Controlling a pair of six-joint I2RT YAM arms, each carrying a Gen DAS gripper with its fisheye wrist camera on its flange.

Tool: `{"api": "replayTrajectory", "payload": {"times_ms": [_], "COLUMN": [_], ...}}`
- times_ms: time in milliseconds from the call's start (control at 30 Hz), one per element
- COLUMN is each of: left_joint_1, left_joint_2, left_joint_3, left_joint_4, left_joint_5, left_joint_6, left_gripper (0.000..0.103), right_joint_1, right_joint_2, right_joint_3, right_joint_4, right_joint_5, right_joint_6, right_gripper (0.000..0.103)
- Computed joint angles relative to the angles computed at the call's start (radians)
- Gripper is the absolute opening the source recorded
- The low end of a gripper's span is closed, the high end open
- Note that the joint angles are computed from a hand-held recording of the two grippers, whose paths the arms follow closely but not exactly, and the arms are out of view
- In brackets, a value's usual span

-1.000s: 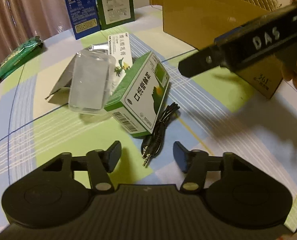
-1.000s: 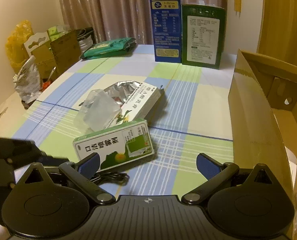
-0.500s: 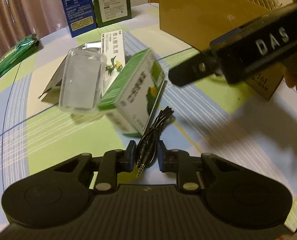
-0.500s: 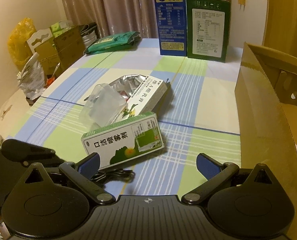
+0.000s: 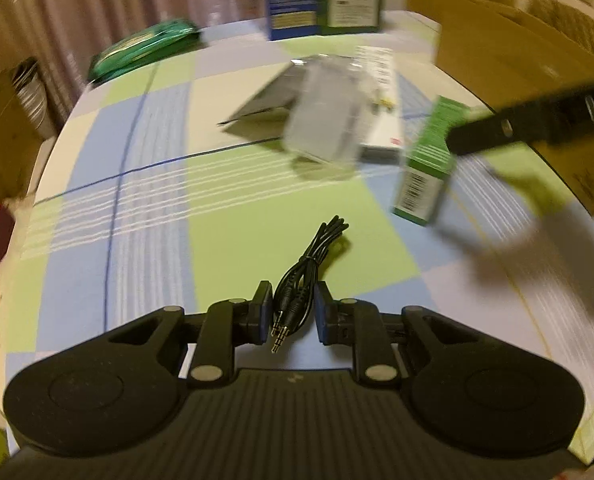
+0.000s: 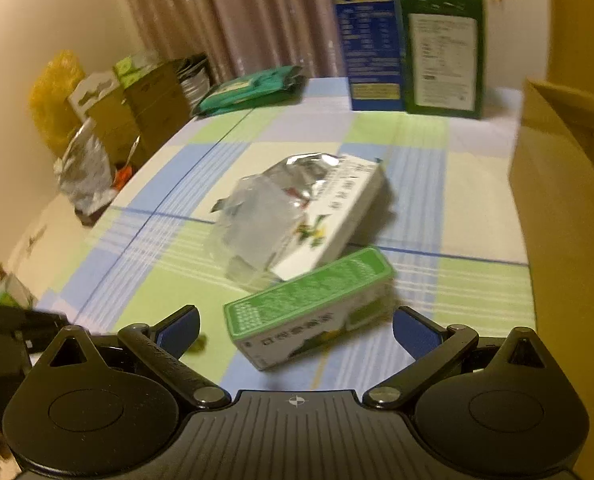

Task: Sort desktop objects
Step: 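Lower the left tool onto the black audio cable and grasp it, then grasp the long green medicine box with the right tool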

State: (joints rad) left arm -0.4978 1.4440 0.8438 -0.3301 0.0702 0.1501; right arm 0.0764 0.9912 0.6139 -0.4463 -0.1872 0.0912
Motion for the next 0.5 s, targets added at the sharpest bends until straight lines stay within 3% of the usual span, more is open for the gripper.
{"api": "replayTrajectory", "payload": {"times_ms": [267,367,400,500], "left_joint_1": [0.054,0.043,0.036,0.017], "left_joint_2": [0.084,0.100,0.102,0.107], "left_joint_3": [0.053,0.062,0.063,0.070], "left_joint_4": [0.025,0.029,0.029,0.024], "left_joint_5": [0.034,0.036,0.034,0.036], "left_joint_6": [-0.020,-0.022,-0.020,-0.020], "left_gripper": [0.017,0.017,0.017,0.018], "right_joint_1": [0.109,0.086,0.073,0.027], "right_joint_2": [0.240,0.268,0.267,0.222], "right_joint_3": [0.033,0.036,0.039,0.041], "right_joint_4": [0.138,0.148,0.134,0.057], "right_joint_5": [0.132,0.127,0.119,0.071], "right_joint_6": [0.142,0.144,0.135,0.116], "right_gripper": [0.101,0.099,0.087,0.065]}}
